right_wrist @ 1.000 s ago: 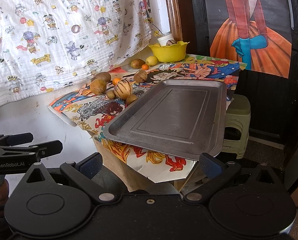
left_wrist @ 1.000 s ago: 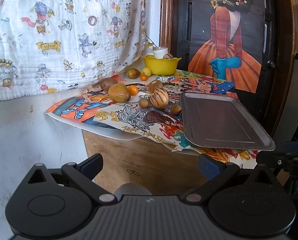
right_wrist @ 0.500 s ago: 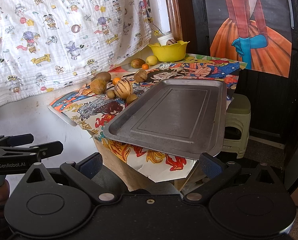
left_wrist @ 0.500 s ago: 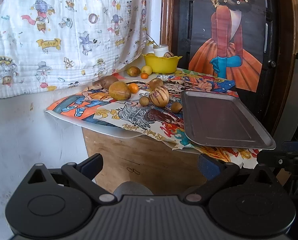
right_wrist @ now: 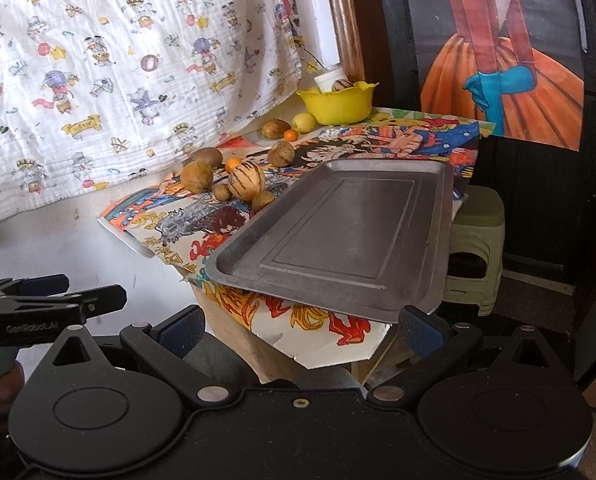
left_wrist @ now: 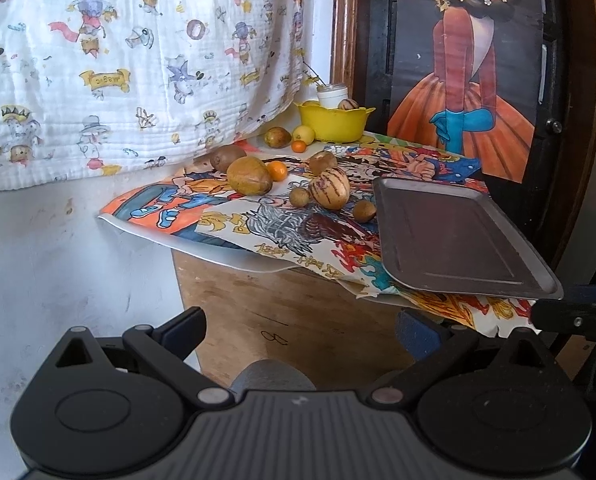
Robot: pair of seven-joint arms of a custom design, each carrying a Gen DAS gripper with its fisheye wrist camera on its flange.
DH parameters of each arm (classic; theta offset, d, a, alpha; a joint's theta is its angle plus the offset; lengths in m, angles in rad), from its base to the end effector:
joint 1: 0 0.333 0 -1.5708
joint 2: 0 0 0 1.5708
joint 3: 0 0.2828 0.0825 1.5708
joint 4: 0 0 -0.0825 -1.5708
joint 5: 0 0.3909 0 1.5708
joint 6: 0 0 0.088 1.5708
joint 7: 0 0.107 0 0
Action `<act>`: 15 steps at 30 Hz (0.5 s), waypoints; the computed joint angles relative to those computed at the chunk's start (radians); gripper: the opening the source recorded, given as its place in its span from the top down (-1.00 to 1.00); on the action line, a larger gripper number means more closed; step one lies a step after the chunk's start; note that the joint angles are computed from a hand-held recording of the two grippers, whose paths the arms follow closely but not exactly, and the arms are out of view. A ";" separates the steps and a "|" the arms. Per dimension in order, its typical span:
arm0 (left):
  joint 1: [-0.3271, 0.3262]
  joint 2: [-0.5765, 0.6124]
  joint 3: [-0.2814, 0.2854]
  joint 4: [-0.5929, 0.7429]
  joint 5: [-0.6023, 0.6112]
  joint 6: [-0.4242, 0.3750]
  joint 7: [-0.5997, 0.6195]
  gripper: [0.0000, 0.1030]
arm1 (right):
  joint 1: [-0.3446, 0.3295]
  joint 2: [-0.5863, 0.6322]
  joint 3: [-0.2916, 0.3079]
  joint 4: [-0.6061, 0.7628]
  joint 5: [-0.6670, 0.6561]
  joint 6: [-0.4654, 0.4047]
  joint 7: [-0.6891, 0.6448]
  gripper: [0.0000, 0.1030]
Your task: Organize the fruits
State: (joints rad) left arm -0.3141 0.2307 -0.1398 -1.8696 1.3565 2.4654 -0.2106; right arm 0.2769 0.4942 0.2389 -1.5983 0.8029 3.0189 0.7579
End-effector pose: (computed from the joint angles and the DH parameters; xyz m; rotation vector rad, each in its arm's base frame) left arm 0.5796 -0.2798 0.3950 -1.8271 1.2623 -0.7394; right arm 0.6589 0.2794 0.4080 -1.8663 1.1211 -0.4180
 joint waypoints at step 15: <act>0.054 0.031 0.033 0.065 -0.091 0.046 0.047 -0.99 | -0.046 0.101 0.026 0.217 0.055 -0.088 -0.265 -0.99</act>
